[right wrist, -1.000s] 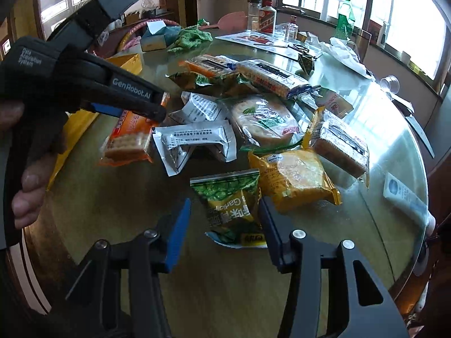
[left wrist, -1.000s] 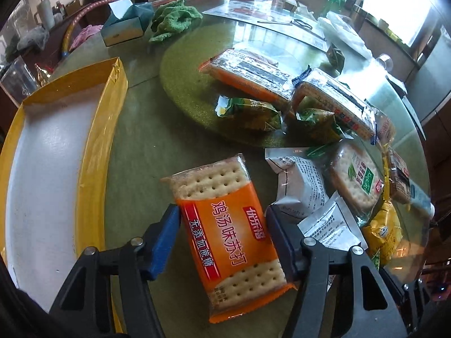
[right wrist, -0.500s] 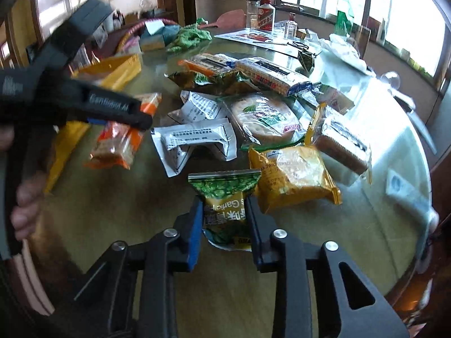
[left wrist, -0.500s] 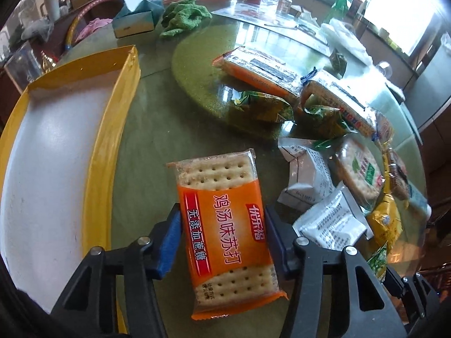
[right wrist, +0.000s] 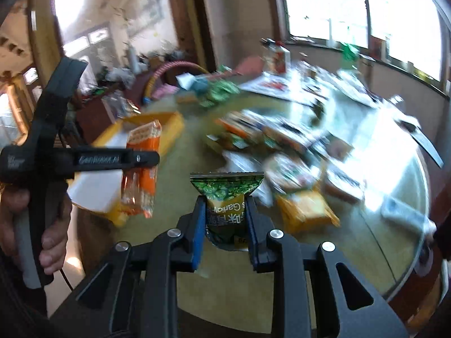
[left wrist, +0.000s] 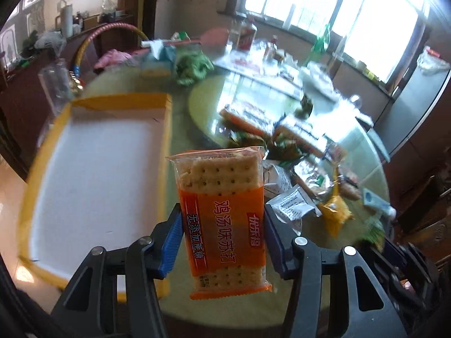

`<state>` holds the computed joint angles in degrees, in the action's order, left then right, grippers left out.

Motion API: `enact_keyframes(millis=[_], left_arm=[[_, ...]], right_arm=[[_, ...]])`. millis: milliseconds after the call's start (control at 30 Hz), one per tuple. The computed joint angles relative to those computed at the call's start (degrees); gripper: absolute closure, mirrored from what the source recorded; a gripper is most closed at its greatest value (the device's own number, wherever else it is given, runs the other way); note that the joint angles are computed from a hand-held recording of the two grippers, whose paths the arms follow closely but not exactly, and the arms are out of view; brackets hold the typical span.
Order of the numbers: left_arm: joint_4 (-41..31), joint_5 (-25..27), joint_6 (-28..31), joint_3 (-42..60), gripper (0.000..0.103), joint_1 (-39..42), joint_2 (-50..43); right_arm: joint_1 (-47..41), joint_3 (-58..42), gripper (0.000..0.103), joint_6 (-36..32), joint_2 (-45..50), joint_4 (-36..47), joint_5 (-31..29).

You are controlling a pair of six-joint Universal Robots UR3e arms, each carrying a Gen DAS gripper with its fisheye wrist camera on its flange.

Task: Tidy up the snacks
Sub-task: 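Carry both packs into the tray and open both grippers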

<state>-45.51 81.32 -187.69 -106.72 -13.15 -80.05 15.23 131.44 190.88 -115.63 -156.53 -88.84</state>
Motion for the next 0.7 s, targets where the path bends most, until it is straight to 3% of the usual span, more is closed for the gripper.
enact_keyframes(millis=[167,300,400,567,700], left_arm=[[-8.3,-2.6,7.0,-3.9,0.049,12.1,13.6],[-7.7,-3.8,12.2,-8.6,0.049,21.9,16.6],[-6.5,-8.6,15.9,-12.1,0.049,28.6,14.7],[-1.5,-8.2,16.4,-14.2,0.049,30.9,7.2],[1.5,-7.1,16.8,-13.8,0.049,31.1,1.5]], right_arm=[[8.6,-13.1,0.076,2.0,14.8,-4.0,-1.0],[12.9,-25.0,0.076,3.0,28.5,-4.3,1.5],[16.0,-35.9,0.076,3.3,39.8,-1.8,1.5],[19.1,-53.6,0.076,4.0,56.0,5.6,1.6],[20.2,-59.6,0.076,4.4,61.6,8.2,1.2]])
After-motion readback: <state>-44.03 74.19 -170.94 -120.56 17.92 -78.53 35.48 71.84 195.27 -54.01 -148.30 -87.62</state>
